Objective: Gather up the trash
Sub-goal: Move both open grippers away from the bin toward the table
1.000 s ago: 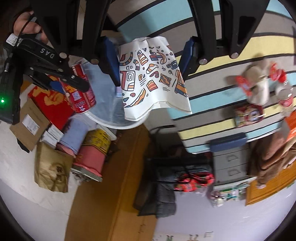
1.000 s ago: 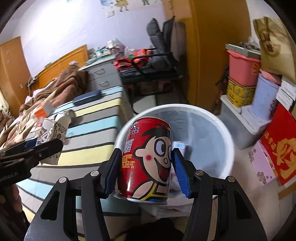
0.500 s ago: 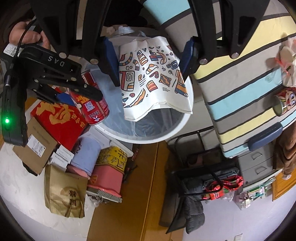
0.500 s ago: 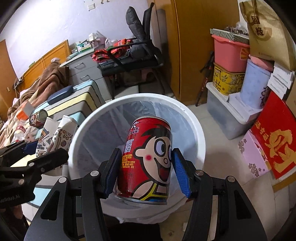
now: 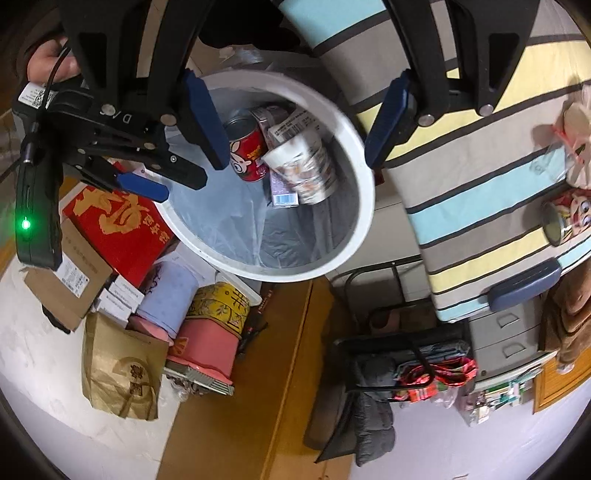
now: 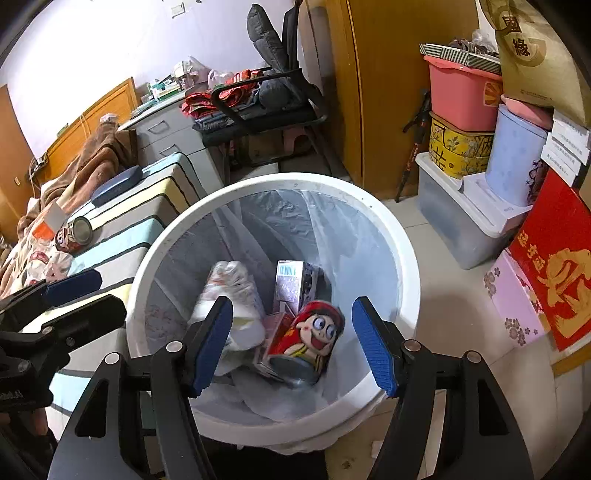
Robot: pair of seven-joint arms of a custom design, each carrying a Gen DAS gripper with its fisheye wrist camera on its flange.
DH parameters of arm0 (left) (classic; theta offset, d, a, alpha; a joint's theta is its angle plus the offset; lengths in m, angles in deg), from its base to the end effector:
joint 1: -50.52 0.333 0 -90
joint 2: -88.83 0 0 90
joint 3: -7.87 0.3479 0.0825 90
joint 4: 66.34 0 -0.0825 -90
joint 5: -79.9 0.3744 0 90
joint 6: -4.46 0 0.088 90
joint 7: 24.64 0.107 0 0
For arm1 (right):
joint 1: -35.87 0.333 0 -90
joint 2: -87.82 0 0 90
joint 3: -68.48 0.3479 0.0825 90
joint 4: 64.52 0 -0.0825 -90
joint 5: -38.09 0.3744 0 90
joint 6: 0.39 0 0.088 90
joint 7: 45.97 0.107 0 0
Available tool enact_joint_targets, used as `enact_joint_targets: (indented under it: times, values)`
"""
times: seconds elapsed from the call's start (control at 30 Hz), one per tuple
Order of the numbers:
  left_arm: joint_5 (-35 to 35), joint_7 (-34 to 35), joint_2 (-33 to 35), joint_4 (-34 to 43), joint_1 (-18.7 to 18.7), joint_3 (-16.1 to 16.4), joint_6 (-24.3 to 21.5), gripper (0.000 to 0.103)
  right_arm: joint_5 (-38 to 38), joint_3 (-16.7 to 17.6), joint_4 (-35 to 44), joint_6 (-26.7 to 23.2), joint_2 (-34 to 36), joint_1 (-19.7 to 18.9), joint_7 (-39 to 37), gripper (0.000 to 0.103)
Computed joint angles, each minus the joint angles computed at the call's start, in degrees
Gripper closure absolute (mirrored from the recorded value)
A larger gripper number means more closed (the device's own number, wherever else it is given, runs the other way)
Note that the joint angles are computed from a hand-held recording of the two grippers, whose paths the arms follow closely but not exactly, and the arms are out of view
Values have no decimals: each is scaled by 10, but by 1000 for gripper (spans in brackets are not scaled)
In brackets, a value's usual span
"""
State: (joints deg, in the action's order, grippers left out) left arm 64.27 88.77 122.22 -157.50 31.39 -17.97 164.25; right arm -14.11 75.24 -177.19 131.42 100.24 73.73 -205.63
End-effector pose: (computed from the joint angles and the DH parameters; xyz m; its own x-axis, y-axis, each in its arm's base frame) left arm 0.5838 -0.4631 0.4252 -0.7645 -0.6081 0.2142 -0.5777 0.4988 -0.6460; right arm 0.4512 0.4164 0.4185 -0.4836 -0.8632 -0.1449 -0.6357 0.4602 -0.6198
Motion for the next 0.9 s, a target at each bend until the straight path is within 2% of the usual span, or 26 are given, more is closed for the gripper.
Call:
enact_joint_targets:
  times: [0.5, 0.7, 0.9]
  values:
    - [-58, 28, -83, -125, 77, -27, 85, 26, -31, -2, 79, -38, 40, 35, -12, 34]
    - [-91, 50, -107, -162, 120, -44, 110, 26, -48, -12, 117, -27, 65, 51, -17, 34]
    - [-110, 58, -130, -200, 150, -43, 146, 26, -45, -26, 172, -5, 105, 65, -54, 34]
